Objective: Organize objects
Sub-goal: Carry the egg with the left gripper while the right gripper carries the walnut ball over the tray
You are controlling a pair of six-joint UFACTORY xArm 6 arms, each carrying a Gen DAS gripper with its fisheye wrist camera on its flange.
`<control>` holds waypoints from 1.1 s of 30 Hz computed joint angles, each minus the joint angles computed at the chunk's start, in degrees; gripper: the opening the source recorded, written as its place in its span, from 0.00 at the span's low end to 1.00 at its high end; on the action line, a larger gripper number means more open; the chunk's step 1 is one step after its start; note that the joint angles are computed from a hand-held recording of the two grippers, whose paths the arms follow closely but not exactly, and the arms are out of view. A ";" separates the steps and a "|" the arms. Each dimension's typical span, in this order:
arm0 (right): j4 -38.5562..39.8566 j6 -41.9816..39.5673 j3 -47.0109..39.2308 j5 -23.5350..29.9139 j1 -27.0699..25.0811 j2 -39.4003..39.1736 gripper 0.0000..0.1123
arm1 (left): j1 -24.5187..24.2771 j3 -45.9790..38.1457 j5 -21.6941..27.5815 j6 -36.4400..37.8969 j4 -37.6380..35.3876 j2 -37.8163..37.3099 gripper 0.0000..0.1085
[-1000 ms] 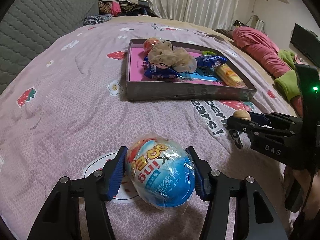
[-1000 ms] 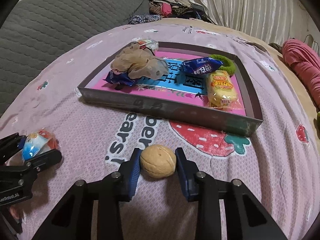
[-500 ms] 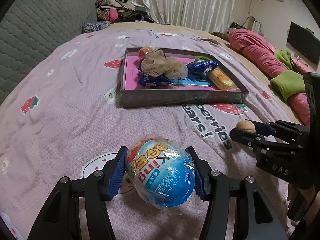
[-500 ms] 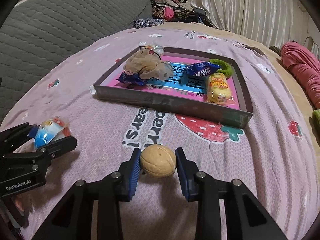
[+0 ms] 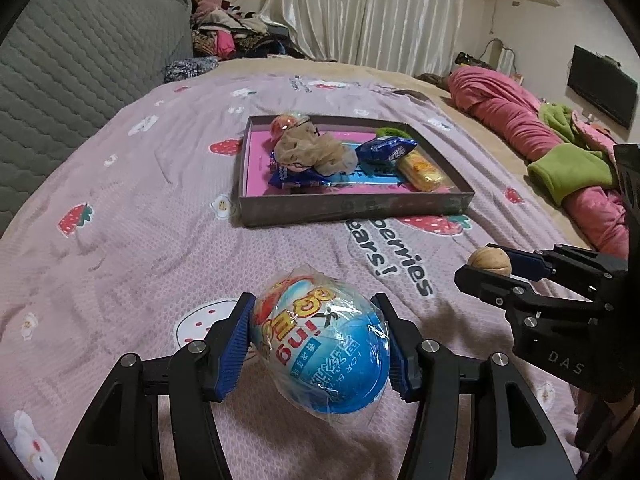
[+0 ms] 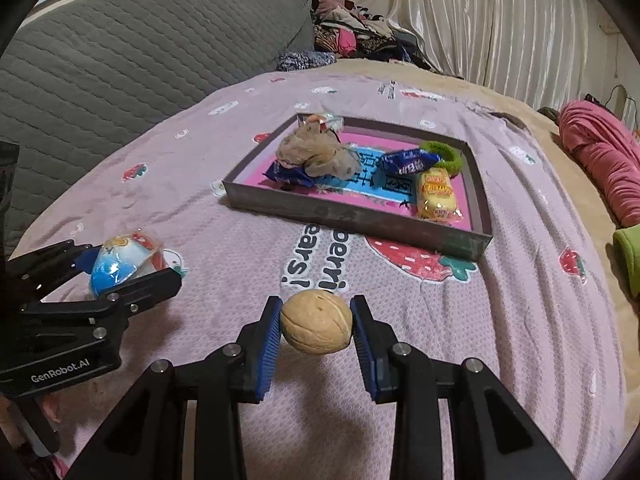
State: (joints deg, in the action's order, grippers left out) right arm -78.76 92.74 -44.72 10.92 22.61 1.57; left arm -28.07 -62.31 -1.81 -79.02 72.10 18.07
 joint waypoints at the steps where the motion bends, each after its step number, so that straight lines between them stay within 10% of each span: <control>1: 0.26 -0.18 0.35 0.27 0.23 -0.65 0.31 | -0.06 0.32 0.08 -0.18 0.02 -0.59 0.55; 16: 10.46 -14.35 -0.09 2.56 -1.85 -8.42 0.31 | -3.73 -5.33 3.46 29.41 -30.42 -1.61 0.55; 33: 17.59 -27.51 -15.65 -2.31 -12.42 5.77 0.31 | -6.94 -42.96 14.95 56.81 -58.08 23.36 0.55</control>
State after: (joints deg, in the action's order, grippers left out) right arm -61.17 65.23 -60.37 8.61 10.19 7.34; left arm -35.00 -105.27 13.14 -22.22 14.02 41.43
